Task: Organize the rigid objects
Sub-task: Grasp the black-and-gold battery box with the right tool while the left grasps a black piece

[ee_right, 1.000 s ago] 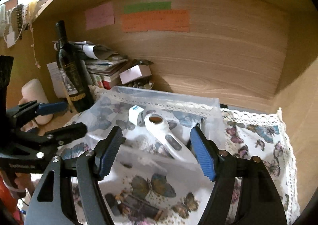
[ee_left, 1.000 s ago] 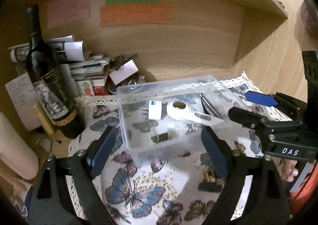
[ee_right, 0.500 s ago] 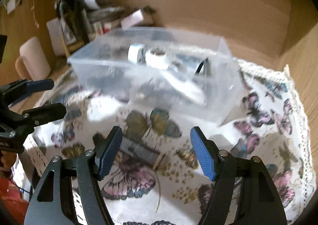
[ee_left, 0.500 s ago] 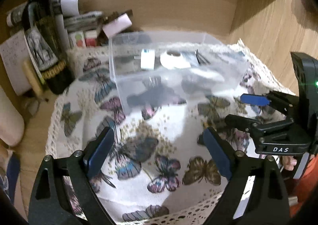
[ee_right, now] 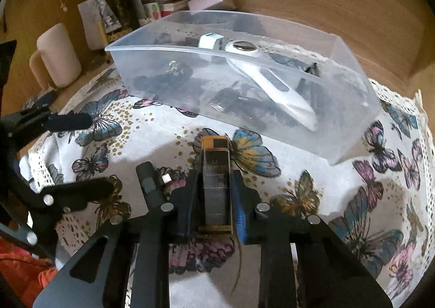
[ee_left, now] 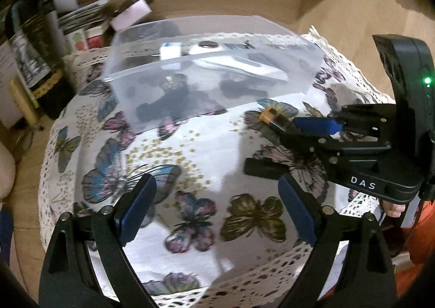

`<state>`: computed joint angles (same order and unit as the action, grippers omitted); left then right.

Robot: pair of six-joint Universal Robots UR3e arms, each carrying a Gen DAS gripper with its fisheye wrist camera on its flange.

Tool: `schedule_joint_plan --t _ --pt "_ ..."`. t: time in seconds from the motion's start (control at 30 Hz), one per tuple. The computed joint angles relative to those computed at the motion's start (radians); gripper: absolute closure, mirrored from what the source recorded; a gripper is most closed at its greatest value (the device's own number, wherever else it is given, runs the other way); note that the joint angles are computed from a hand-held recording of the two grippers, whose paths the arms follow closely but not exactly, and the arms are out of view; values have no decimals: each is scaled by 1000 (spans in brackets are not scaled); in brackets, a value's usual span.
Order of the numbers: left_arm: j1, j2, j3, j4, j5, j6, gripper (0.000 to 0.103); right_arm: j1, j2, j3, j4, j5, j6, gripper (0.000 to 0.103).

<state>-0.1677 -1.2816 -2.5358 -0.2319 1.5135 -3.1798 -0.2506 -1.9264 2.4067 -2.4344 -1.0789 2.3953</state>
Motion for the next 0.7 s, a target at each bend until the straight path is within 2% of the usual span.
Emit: schedule_joint_plan --t 0.1,0.2,0.3,0.33,0.4,0.53,0.6,0.7 --pt "-53 -75 53 12 12 -3 12 -81 -98 34 69 42 -28 82" --pt "-102 -142 103 21 27 -9 21 -168 -202 51 176 92 -77 82" --pt "-134 -206 152 13 28 -10 36 -248 -293 62 276 135 -132 82" --pt "-138 -220 160 12 25 -9 48 -265 -297 59 293 148 -143 82" --pt "-167 -250 170 36 65 -14 58 -309 -340 57 360 173 -180 82" --pt "-156 -216 158 29 55 -27 59 -366 -403 41 452 215 -218 82" --pt "-139 -188 148 28 54 -33 59 -334 -380 48 380 220 -169 82" --pt "-104 -130 130 17 44 -34 59 -353 -412 40 405 252 -172 82"
